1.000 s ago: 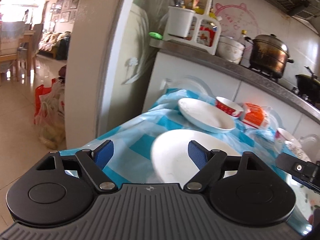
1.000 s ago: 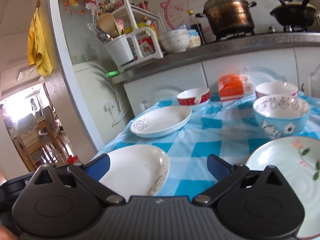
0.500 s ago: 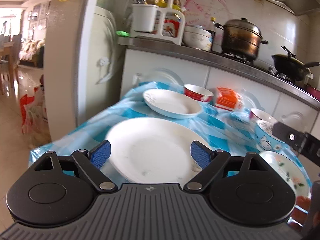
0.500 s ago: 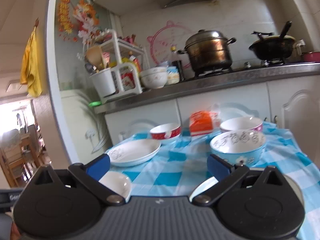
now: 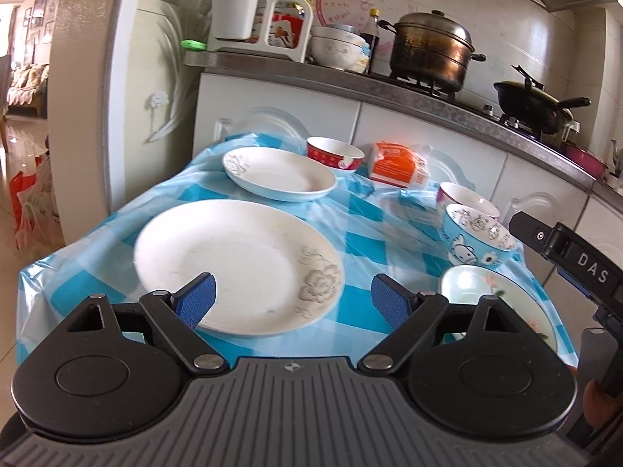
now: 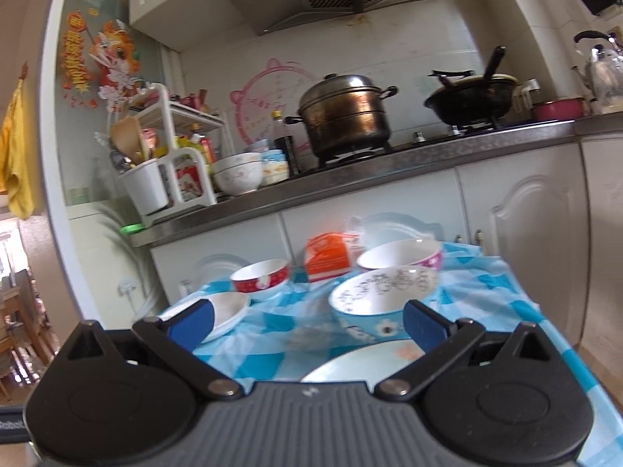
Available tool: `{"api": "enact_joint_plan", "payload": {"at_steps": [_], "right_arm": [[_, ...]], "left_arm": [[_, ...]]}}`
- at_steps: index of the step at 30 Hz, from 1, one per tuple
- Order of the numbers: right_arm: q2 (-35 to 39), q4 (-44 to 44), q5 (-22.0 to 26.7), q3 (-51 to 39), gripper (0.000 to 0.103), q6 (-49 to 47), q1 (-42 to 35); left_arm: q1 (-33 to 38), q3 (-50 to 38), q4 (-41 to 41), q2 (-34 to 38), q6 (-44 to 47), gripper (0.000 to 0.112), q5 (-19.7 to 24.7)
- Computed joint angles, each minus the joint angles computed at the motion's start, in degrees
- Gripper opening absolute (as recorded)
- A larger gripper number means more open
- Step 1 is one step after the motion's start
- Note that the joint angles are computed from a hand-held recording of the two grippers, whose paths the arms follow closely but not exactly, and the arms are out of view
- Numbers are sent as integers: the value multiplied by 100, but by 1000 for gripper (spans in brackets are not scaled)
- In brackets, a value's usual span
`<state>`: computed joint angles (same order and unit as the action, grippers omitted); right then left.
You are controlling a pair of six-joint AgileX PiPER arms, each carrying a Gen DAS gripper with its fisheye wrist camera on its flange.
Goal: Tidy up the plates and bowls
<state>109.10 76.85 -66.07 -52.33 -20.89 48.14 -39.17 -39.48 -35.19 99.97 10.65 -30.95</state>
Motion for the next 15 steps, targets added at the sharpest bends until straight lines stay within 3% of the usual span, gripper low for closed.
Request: {"api": "enact_joint_plan", "payload": {"at_steps": [15], "right_arm": [[-219, 513, -234, 635, 102, 364, -157]], "left_arm": [[-500, -305, -277, 266, 401, 103, 220]]}}
